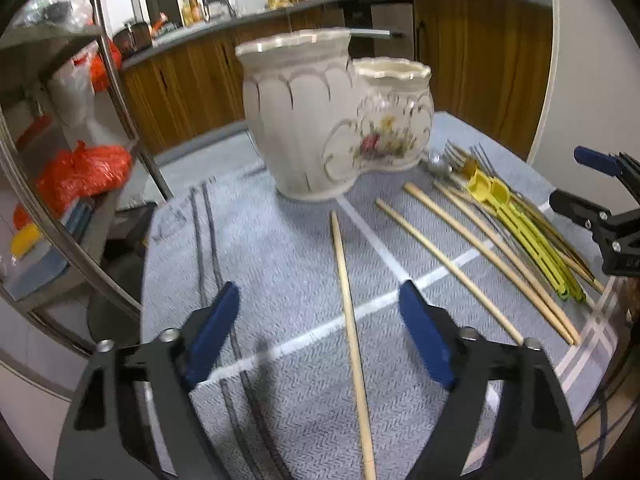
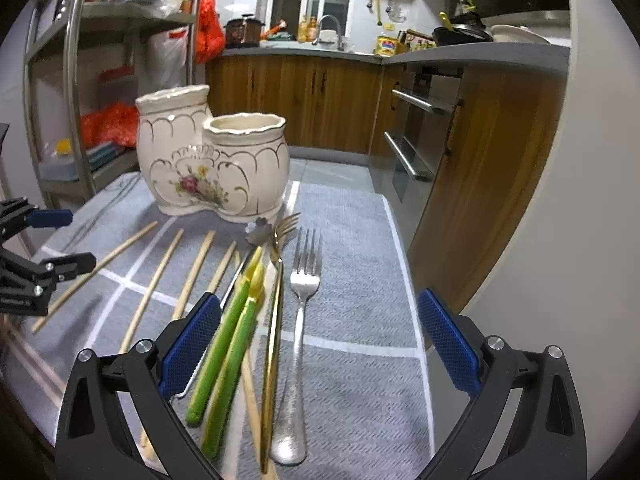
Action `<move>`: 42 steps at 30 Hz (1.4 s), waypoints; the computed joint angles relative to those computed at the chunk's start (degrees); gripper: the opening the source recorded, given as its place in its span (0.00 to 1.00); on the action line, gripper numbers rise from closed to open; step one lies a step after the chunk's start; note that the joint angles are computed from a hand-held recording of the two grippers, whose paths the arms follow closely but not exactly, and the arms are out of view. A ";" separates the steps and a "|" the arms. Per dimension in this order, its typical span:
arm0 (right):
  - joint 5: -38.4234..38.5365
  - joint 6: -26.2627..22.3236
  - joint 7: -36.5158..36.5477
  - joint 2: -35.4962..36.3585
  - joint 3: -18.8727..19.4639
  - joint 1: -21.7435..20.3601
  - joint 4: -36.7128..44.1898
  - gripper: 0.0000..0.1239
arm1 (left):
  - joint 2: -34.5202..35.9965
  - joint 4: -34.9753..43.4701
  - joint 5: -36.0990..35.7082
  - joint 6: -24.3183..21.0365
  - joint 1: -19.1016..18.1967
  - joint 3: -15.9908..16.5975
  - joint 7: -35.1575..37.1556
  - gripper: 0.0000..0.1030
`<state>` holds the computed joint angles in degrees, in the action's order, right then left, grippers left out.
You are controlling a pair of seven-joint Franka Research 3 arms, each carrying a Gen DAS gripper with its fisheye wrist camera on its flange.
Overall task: Organize utensils
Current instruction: 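Close the left tool on a wooden chopstick while the right tool closes on a silver fork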
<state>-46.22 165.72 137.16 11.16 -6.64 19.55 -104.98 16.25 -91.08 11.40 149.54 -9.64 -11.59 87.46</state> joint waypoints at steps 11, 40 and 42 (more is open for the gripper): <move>21.57 -11.11 -21.52 5.31 3.76 -2.55 8.77 0.36 | 0.88 0.95 -8.10 -3.96 1.51 -2.40 9.87 0.33; 55.98 1.41 -51.98 5.32 4.57 -4.92 9.52 0.04 | 2.77 3.82 -17.50 -3.76 4.10 -4.07 16.27 0.05; 50.74 6.03 -48.42 2.72 2.01 -2.29 5.81 0.04 | 1.30 1.72 -19.55 -1.11 4.73 -4.67 18.07 0.05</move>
<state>4.52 171.75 88.74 13.88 -4.62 17.26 -99.17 17.55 -89.36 -8.15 148.43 -4.91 -16.26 105.52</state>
